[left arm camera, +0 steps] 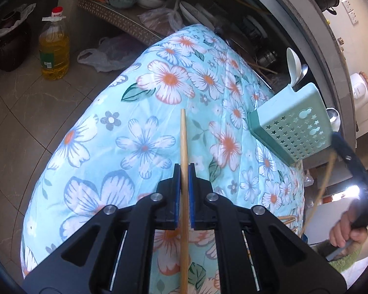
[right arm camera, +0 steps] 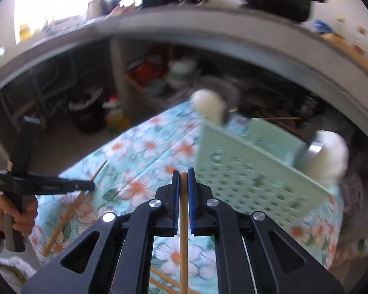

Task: Organize utensils
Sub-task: 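Drop the chopstick into the green holder with the left gripper while the right gripper carries its chopstick upright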

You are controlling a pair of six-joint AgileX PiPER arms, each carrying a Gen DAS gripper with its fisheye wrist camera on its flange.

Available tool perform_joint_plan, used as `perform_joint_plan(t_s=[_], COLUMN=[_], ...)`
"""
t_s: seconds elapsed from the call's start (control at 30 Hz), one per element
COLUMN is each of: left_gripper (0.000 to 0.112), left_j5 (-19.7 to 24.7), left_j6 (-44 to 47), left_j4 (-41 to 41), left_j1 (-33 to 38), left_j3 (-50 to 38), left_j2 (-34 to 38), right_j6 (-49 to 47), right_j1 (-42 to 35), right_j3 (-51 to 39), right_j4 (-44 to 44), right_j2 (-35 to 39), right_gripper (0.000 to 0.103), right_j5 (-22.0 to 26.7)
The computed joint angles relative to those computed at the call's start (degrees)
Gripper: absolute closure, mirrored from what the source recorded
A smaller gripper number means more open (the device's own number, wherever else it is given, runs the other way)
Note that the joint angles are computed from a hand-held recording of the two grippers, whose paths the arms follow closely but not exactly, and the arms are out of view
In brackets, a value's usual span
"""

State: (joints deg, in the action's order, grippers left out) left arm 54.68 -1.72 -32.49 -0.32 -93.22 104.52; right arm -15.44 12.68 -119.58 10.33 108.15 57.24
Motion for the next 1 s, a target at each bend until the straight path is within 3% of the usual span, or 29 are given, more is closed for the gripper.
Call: perform_joint_plan(t_s=[0.23, 0.43, 0.6, 0.67, 0.87, 1.0], left_gripper=[0.097, 0.098, 0.107, 0.108, 0.108, 0.108], left_j5=[6.4, 12.8, 13.8, 11.0, -5.3, -8.4], left_j6=[-1.6, -7.8, -9.8, -9.6, -0.7, 0.2], left_j4=[2.7, 8.3, 11.3, 10.5, 0.5, 0.5], left_j1=[-0.3, -1.5, -2.5, -2.3, -1.9, -3.2], left_j3=[-8.3, -18.9, -22.1, -19.5, -6.5, -6.0], left_j2=[4.6, 10.5, 11.7, 9.0, -3.6, -6.8], right_j6=[10.9, 13.5, 10.9, 10.5, 12.0, 12.6], right_j1=[-5.1, -7.7, -10.0, -10.6, -10.1, -10.5], right_j3=[26.0, 35.2, 35.9, 35.9, 39.5, 41.4], right_j4=[-1.1, 2.3, 6.8, 7.5, 5.8, 5.9], right_j2=[-19.2, -26.2, -27.5, -28.1, -30.0, -31.2], right_gripper=[0.096, 0.096, 0.096, 0.096, 0.096, 0.096], right_j5=[-14.2, -18.0, -19.2, -20.5, -24.9, -25.2])
